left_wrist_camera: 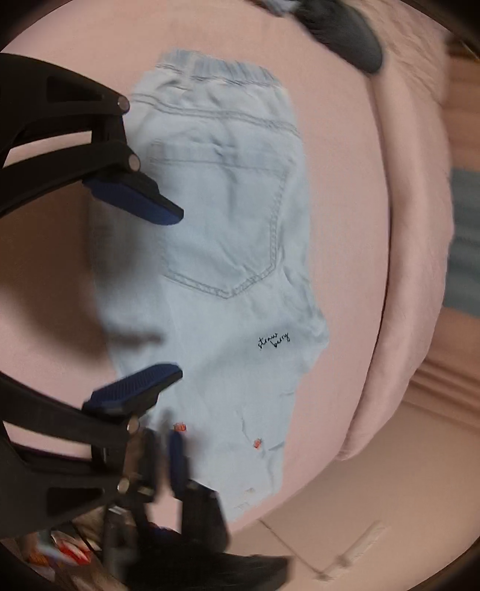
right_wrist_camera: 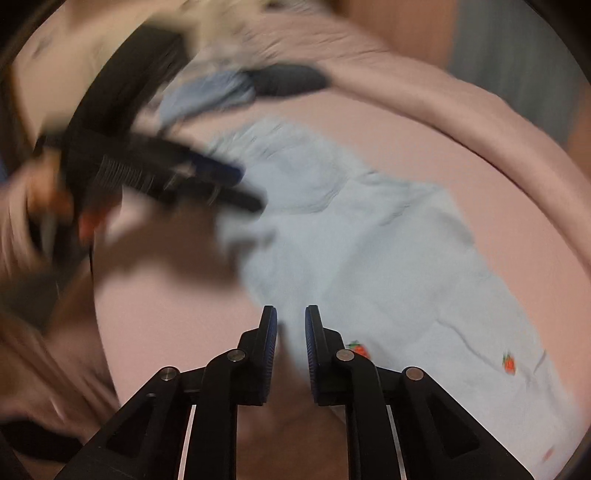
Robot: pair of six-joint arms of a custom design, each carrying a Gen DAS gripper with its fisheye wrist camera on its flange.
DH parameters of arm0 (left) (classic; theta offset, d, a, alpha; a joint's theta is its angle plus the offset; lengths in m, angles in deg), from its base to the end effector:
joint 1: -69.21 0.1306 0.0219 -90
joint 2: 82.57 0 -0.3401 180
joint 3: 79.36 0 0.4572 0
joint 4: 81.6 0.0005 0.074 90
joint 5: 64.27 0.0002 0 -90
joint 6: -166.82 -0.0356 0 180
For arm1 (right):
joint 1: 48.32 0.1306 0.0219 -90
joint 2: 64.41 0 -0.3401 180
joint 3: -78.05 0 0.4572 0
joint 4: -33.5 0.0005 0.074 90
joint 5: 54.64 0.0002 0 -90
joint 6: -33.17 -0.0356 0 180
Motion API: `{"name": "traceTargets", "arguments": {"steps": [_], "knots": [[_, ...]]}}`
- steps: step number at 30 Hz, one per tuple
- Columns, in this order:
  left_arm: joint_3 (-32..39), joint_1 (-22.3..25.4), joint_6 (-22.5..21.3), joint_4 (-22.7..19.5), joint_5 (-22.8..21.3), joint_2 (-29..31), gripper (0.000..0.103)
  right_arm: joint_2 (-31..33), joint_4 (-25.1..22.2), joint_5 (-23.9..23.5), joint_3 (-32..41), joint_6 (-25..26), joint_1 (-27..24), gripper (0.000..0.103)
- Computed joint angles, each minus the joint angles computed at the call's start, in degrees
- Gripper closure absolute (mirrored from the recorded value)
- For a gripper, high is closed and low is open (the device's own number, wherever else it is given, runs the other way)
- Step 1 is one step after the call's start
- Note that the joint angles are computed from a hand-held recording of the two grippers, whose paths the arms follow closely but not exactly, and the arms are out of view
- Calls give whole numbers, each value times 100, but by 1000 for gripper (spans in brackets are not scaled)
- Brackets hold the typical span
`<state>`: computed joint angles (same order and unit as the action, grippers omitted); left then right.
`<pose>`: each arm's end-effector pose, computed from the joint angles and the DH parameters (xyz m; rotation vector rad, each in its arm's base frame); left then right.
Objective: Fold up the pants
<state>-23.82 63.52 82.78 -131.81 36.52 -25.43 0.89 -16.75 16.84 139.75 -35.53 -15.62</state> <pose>0.3591 -0.0430 0.3177 0.0752 2.4790 -0.3200 0.3303 0.2249 0.3237 -1.2554 2.1703 0.4873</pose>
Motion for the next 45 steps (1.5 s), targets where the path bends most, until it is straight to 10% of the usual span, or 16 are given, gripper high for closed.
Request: {"name": "traceTargets", "arguments": {"steps": [3,6,10,13,17,23,31,33,38,45], "knots": [[148,35,66,-206,-410,591,42,227,185,936,-128,-597,-394,90],[17,139,-248,-191,-601,358,53,-82,401,761,-438,-1007,-1242,91],[224,519,-28,-496,-139,460,63,-211,524,1311,-510,-1147,-2696,91],[445,443,223,-624,-430,558,40,-56,361,1208,-249,-1900,-3838,89],[671,11,573,-268,-302,610,21,-210,470,-597,-441,-3148,-5130,61],[1552,-669,1052,403,412,1872,20,-131,1182,-1204,-727,-3803,-5319,61],[2776,-934,1339,328,-693,3512,20,-255,1523,-34,-635,-3548,-4782,97],[2859,-998,1267,353,-724,3662,2,-619,1608,-58,-831,-3438,-4878,98],[2771,-1121,898,403,-1266,3675,2,145,883,286,-428,-3005,-4797,97],[2551,-812,1505,723,-179,3150,3,15,979,-827,-513,-3562,-5337,69]]}}
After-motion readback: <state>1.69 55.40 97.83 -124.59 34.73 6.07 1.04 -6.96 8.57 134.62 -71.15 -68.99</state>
